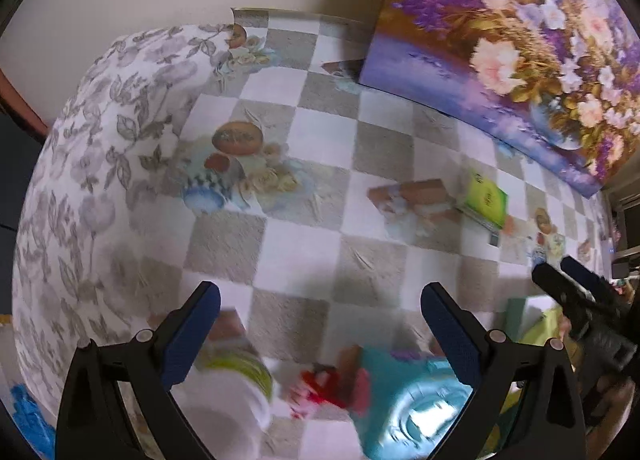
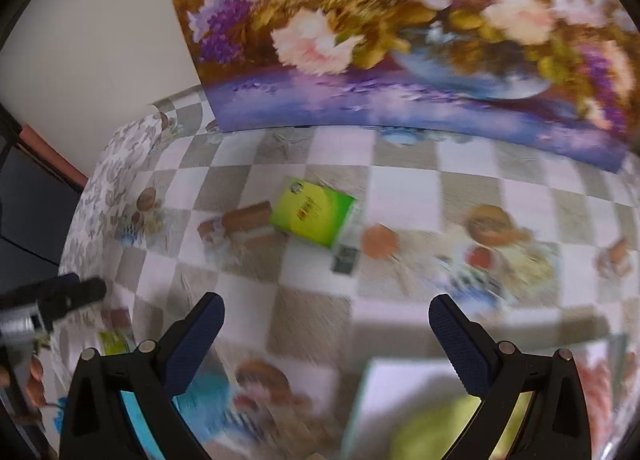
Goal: Organize soft objects
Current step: 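Move the right tool to the green tissue pack on the table, then grasp the green tissue pack with the right tool and lift it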
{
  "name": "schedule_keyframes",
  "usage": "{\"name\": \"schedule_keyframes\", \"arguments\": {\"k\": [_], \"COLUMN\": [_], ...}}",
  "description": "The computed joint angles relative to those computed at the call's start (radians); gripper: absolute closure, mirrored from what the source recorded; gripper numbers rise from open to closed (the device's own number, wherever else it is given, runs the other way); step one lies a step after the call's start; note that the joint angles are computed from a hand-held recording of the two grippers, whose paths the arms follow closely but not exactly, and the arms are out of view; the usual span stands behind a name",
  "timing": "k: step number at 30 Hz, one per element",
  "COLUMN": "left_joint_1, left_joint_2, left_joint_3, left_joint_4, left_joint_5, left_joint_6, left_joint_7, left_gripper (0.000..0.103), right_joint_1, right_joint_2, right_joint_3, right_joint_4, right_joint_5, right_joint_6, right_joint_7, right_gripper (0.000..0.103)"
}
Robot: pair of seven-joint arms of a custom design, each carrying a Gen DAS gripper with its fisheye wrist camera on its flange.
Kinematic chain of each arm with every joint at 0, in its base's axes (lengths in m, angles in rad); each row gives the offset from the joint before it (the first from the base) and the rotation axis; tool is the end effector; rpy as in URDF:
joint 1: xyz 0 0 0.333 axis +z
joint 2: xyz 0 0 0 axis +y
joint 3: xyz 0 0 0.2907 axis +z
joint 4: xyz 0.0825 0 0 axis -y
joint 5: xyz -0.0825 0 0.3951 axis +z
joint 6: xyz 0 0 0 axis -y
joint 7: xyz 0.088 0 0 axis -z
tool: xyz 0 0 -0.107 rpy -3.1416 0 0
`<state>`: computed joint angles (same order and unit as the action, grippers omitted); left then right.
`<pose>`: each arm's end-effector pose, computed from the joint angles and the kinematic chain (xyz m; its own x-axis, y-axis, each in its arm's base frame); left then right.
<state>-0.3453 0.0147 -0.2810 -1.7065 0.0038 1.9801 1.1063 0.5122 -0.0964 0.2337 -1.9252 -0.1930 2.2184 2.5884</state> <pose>0.4885 -0.3519 0.5643 -0.1738 -0.9780 0.1152 -0.9627 0.1440 -0.2292 0.4274 0.3920 0.5428 -0.1390 -0.9697 -0.2008 -0.9069 0.2060 -0.3675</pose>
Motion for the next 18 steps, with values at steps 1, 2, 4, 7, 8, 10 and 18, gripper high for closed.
{"name": "schedule_keyframes", "arguments": {"k": [1,2,4,7,8,10,18], "left_joint_1": [0.002,0.005,0.009,0.008,0.008,0.008,0.013], "left_joint_2": [0.013,0.026,0.050,0.077,0.084,0.096,0.103], "left_joint_3": [0.002,0.004,0.005,0.003,0.003,0.002,0.000], "left_joint_4": [0.011,0.022,0.040,0.055,0.057,0.057,0.041], "left_joint_5": [-0.004,-0.015,-0.028,-0.014,-0.012,-0.009,-0.026], "left_joint_6": [0.001,0.004,0.010,0.017,0.022,0.030,0.046], "left_joint_7": [0.006,0.013,0.026,0.027,0.025,0.019,0.027], "left_gripper": [0.003,0.003,0.003,0.003,0.003,0.003,0.003], "right_joint_1": [-0.004,-0.007,-0.009,-0.003,0.001,0.011,0.042], "right_joint_2": [0.031,0.049,0.091,0.157,0.177,0.213,0.280], "right_joint_3": [-0.007,-0.013,-0.026,-0.045,-0.051,-0.061,-0.093], "right_joint_4": [0.017,0.027,0.054,0.116,0.136,0.169,0.229], "right_joint_5": [0.018,0.028,0.031,0.022,0.017,0.011,0.004], "right_joint_6": [0.016,0.027,0.044,0.014,-0.003,-0.025,-0.059], "right_joint_7": [-0.007,-0.008,0.004,0.008,0.010,0.000,-0.014], "right_gripper": [0.000,0.000,0.000,0.000,0.000,0.000,0.011]}}
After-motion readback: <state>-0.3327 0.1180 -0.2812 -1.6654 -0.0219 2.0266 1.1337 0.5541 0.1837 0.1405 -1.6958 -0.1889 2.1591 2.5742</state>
